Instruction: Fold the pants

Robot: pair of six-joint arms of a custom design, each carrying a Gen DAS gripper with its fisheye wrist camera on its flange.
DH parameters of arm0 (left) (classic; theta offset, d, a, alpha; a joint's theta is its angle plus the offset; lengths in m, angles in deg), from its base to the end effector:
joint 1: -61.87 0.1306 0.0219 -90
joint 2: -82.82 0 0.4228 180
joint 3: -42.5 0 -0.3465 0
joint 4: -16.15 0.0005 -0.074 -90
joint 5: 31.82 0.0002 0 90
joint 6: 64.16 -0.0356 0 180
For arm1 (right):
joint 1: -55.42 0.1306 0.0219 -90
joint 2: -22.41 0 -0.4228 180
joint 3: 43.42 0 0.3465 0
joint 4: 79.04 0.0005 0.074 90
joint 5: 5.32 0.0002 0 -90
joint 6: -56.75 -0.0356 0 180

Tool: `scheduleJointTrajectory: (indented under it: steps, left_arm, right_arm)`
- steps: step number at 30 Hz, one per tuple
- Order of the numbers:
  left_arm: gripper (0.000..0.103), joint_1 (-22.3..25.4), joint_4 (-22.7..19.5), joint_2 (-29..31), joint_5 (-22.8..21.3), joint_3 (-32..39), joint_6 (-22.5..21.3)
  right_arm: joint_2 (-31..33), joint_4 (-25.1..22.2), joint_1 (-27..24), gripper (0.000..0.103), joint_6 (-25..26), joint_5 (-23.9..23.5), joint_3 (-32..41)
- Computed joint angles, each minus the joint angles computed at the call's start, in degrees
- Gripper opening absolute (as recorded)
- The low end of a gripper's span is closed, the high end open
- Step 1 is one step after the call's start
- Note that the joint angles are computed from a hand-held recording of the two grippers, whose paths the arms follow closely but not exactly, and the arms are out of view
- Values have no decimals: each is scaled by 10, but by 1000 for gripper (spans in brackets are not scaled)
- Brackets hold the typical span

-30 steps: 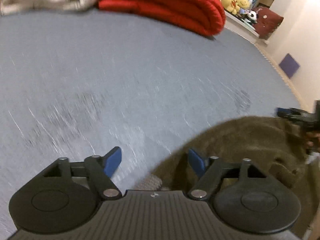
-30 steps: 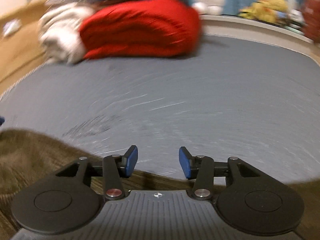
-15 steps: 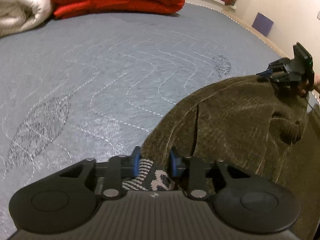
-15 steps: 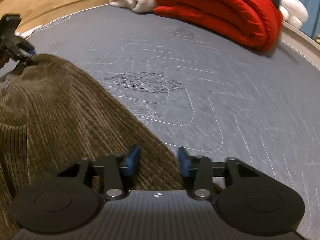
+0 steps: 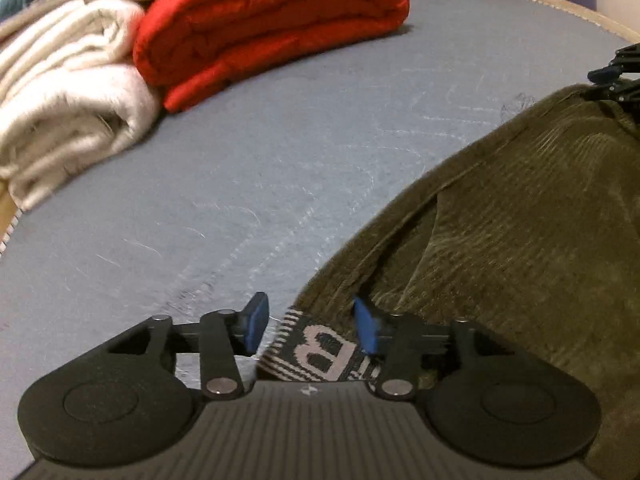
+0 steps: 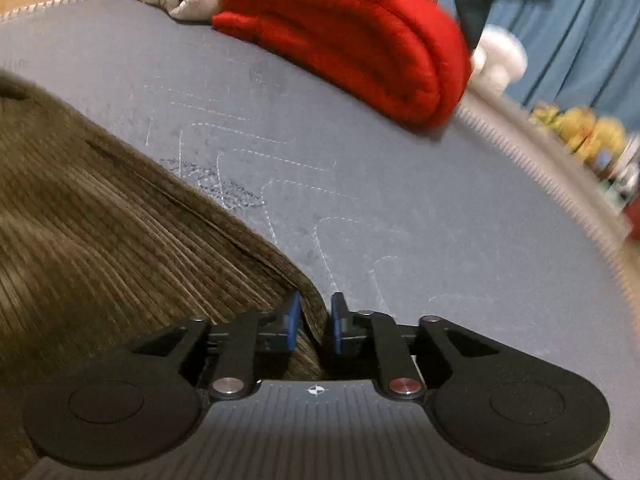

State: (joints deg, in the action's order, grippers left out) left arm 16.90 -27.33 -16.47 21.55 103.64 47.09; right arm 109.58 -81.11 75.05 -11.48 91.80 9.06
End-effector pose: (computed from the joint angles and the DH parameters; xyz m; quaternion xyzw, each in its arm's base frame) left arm 0.2456 -0.2160 0.3403 0.1181 0.9186 0.1351 0.3522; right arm 0.3533 0.1208 0.2901 -0.2894 0.8445 -0.0639 0.4461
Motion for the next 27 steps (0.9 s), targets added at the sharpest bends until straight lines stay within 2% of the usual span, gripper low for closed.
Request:
scheduleJointTrajectory:
  steps: [2, 4, 7, 10, 12, 15, 17, 19, 20, 23, 25, 27]
  left_arm:
    - [57, -15, -4, -23, -10, 2, 4]
    - [56, -34, 10, -40, -13, 1, -4]
    - [55, -53, 52, -71, 33, -5, -28]
    - [55, -66, 74, -83, 69, -13, -20]
    - [55, -73, 53, -84, 83, -12, 10]
    - [55, -92, 2, -75, 78, 3, 46]
    - [55, -121, -77, -59, 59, 34, 117]
    - [55, -146, -160, -58, 57, 65, 206]
    - [55, -156, -187, -63, 62, 74, 248]
    - [56, -212, -267, -88, 71, 92, 411]
    - [58, -260, -309, -94, 66, 102, 513]
    - [58, -301, -330, -95, 51, 106, 568]
  right_arm:
    - [-40, 8, -23, 39, -57, -9, -22]
    - [-80, 7, -63, 40, -101, -32, -47]
    - [-133, -25, -122, 40, -145, -64, -81]
    - [-190, -59, -193, 40, -155, -77, -110]
    - [-207, -55, -263, 40, -179, -91, -132]
    - [-202, -64, -392, 41, -210, -104, -125]
    - [-179, -52, -456, 44, -221, -102, -113]
    - [-151, -33, -490, 44, -219, -101, -101]
    - [-135, -26, -505, 48, -212, -106, -92]
    - [-83, -17, -527, 59, -193, -127, -62]
    - [-47, -14, -516, 61, -187, -122, -45]
    - [-16, -4, -511, 61, -171, -117, -30]
